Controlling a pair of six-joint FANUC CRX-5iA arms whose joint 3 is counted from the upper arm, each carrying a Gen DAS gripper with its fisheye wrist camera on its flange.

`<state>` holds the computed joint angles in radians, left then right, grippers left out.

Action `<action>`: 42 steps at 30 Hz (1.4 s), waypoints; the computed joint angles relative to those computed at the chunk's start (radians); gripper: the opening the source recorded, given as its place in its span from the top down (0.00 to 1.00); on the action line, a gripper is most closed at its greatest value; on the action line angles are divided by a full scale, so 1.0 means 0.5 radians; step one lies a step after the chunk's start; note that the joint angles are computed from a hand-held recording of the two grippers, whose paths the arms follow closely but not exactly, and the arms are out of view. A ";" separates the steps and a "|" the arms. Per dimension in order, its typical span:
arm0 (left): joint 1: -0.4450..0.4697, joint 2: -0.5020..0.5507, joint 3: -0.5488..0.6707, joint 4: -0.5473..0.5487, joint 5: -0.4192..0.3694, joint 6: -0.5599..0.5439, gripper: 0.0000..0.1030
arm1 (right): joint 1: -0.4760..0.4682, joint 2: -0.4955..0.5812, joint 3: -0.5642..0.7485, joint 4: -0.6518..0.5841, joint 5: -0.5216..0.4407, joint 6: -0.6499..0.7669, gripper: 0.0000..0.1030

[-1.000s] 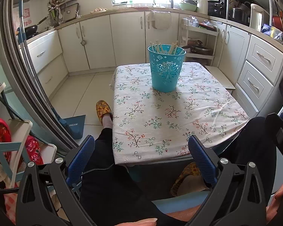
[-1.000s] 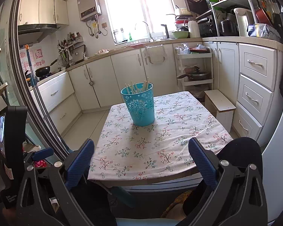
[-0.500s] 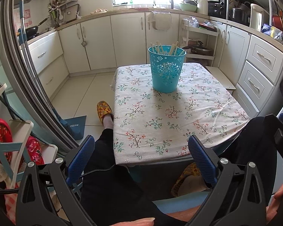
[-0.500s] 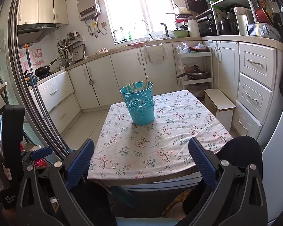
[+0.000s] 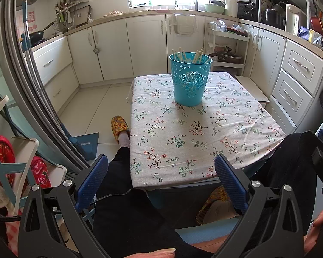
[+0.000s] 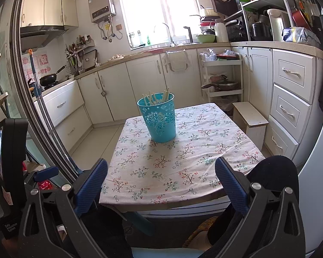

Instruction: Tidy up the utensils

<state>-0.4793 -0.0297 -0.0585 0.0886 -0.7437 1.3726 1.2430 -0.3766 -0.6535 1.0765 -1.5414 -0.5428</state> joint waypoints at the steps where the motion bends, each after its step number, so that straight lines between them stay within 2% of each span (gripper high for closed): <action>1: 0.000 0.000 0.001 0.000 0.001 -0.001 0.07 | -0.001 0.001 0.001 0.000 0.001 0.001 0.07; 24: 0.020 0.011 0.008 0.010 -0.014 -0.004 0.07 | 0.000 -0.001 -0.001 -0.002 -0.002 0.003 0.07; 27: 0.050 -0.023 -0.069 0.108 0.066 -0.101 0.07 | 0.011 -0.008 -0.009 -0.011 -0.007 -0.003 0.07; 30: 0.053 -0.027 -0.078 0.119 0.081 -0.127 0.07 | 0.020 -0.019 -0.021 -0.011 -0.012 -0.008 0.07; 32: 0.030 -0.001 -0.042 0.052 0.066 -0.079 0.07 | 0.014 -0.048 -0.045 -0.004 0.003 -0.012 0.07; 38: 0.014 0.154 0.149 -0.121 -0.005 0.105 0.07 | -0.143 -0.109 -0.087 -0.004 0.054 0.020 0.07; 42: 0.025 0.302 0.290 -0.103 -0.050 0.124 0.07 | -0.465 -0.099 -0.087 -0.054 0.279 0.185 0.07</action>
